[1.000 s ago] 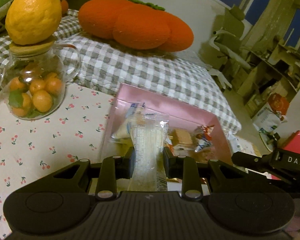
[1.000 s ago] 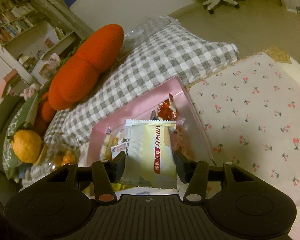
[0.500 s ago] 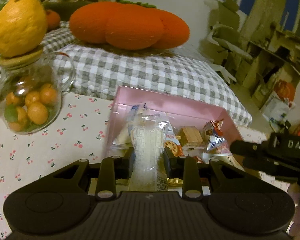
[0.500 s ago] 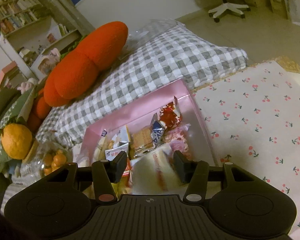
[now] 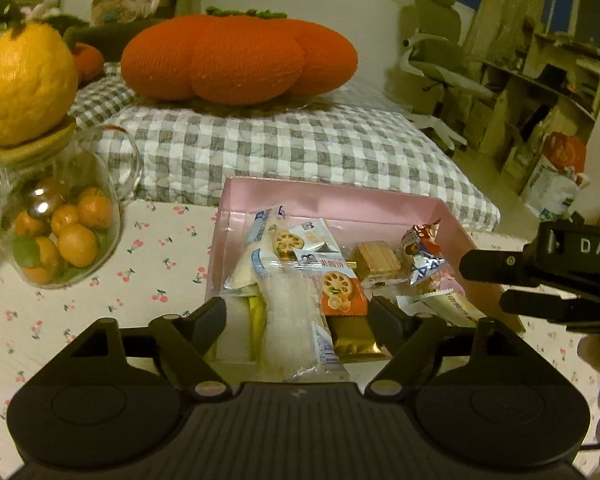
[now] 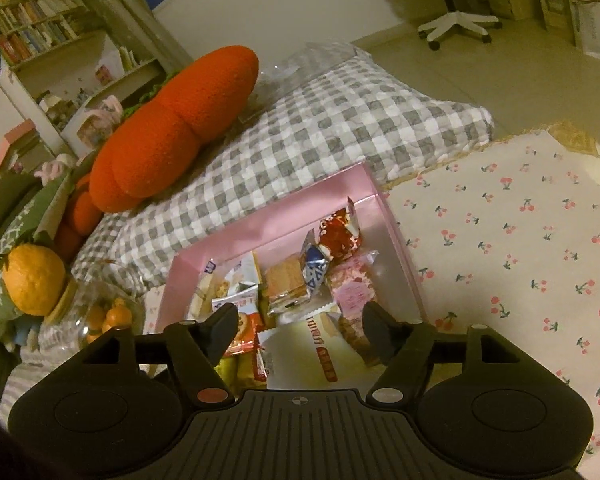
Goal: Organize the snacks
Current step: 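Raise both open tools up out of the box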
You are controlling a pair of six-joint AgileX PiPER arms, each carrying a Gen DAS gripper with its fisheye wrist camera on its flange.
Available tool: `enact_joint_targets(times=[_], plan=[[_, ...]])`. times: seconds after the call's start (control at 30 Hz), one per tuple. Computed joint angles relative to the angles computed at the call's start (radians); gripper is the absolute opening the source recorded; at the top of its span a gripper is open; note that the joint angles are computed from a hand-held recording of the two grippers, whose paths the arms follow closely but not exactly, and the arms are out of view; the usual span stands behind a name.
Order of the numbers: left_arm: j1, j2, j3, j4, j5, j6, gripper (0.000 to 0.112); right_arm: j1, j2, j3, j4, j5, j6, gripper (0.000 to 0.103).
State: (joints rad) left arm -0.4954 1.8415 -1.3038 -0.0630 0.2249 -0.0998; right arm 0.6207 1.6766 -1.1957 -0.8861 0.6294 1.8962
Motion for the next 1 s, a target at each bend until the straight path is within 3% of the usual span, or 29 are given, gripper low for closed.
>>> enact_joint_targets(times=[0.17, 0.3, 0.4, 0.73, 1.0], plan=[[0.001, -0.045, 0.035, -0.003, 0.0, 0.017, 0.092, 0.017, -0.02, -0.003, 0.019, 0.03, -0.022, 0.08], [-0.013, -0.068, 0.052, 0.149, 0.029, -0.126, 0.098, 0.04, -0.038, -0.008, 0.042, 0.07, -0.05, 0.082], [-0.019, -0.087, 0.072, 0.252, 0.048, -0.219, 0.099, 0.055, -0.055, -0.003, 0.057, 0.099, -0.065, 0.082], [-0.031, -0.184, 0.156, 0.382, 0.102, -0.37, 0.102, 0.119, -0.098, 0.004, 0.116, 0.212, -0.147, 0.083], [-0.029, -0.251, 0.218, 0.346, 0.161, -0.344, 0.102, 0.214, -0.116, -0.007, 0.124, 0.297, -0.198, 0.084]])
